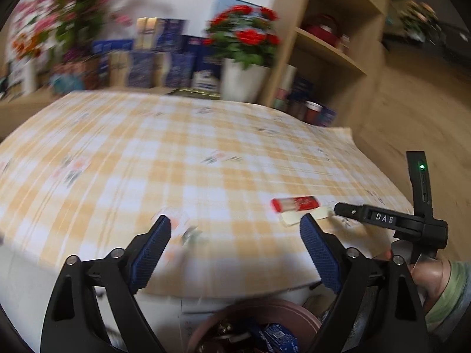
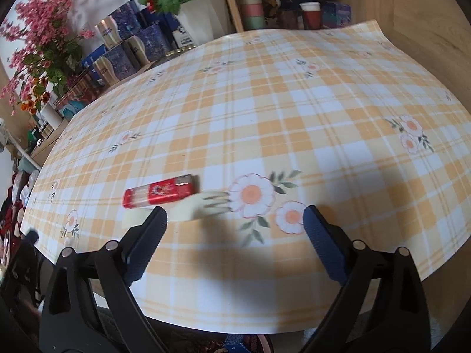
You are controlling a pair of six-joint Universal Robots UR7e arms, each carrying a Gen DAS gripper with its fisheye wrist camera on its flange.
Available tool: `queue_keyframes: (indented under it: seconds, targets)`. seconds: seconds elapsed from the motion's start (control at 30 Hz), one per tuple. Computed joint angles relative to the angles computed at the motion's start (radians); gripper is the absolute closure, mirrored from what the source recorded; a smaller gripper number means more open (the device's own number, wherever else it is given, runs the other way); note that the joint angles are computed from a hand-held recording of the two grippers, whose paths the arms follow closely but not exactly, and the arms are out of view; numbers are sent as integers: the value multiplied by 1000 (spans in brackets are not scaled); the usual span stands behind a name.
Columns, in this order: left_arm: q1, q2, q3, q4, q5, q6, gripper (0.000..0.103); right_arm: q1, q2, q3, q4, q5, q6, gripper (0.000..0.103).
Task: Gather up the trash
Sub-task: 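Move both tools over the table toward the red lighter and white fork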
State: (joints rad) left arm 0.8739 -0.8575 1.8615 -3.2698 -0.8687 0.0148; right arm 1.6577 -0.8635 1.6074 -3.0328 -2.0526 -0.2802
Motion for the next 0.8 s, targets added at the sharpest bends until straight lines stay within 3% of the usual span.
queue_keyframes:
  seconds: [0.1, 0.23, 0.4, 0.5, 0.67, 0.8]
  targets:
    - [47, 39, -124, 124, -144, 82, 21, -7, -4, 2, -8, -17, 2, 11]
    - [85, 116, -279, 288, -239, 239, 29, -15, -14, 5, 0, -29, 23, 11]
    - [128, 200, -464, 536, -357, 300, 30, -20, -32, 19, -12, -33, 18, 11]
    - [145, 236, -534, 636, -400, 304, 30, -27, -41, 25, -8, -28, 25, 11]
    - [138, 265, -577, 728, -381, 344, 30, -31, -47, 29, -1, -25, 19, 11]
    - [132, 266, -568, 714, -377, 360, 30, -34, -49, 35, -10, -17, 17, 11]
